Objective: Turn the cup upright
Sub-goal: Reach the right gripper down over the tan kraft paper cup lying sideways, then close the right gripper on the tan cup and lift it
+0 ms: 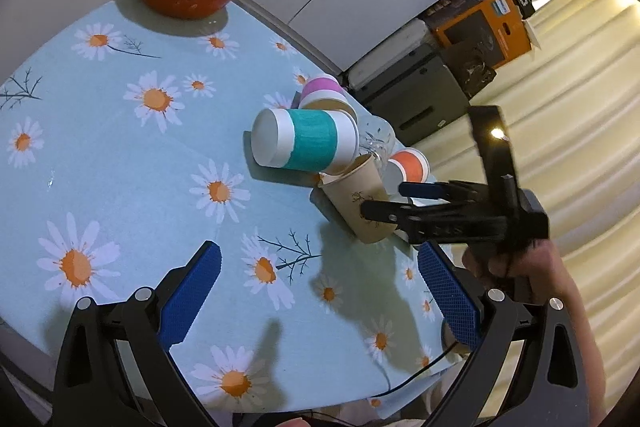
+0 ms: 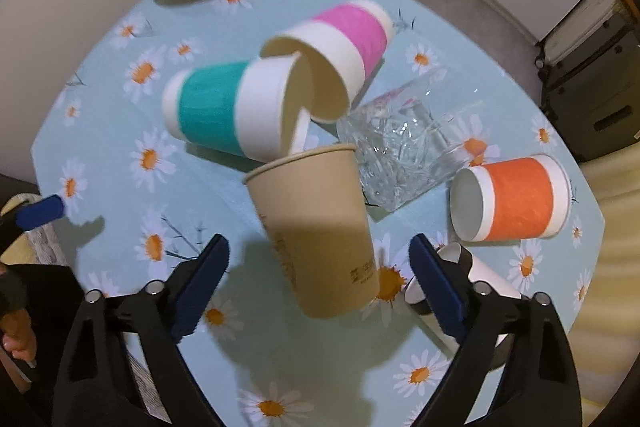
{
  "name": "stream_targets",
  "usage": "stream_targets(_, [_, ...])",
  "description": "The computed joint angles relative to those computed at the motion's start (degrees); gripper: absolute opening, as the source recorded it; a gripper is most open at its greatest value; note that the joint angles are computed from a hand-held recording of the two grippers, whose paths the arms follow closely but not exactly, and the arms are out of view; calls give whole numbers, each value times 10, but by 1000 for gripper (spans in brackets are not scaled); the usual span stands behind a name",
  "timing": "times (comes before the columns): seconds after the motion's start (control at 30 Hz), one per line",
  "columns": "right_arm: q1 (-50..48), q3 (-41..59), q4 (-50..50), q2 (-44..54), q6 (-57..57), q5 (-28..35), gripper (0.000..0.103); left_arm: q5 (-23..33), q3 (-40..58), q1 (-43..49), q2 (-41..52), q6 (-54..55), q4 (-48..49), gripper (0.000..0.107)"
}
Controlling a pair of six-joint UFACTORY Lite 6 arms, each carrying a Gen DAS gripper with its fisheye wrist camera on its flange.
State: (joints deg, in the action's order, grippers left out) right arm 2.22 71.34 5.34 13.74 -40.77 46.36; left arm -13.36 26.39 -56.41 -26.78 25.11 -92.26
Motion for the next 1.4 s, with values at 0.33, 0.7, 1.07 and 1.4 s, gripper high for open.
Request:
stream_targets(0.33, [25, 30, -56, 74, 47, 14, 70, -16, -64, -34, -67, -17, -44, 96])
stream_targets(0.7, [-42, -31, 39, 18, -30, 34, 58, -26, -55, -48, -57, -8, -58, 96])
stream_targets(1.07, [-283, -195, 259, -150, -150, 169, 58, -64, -56, -88, -69, 18, -102, 96])
stream_targets(1.4, [-467, -385, 361, -216, -195, 187, 58, -113, -62, -118, -83, 91, -194, 96])
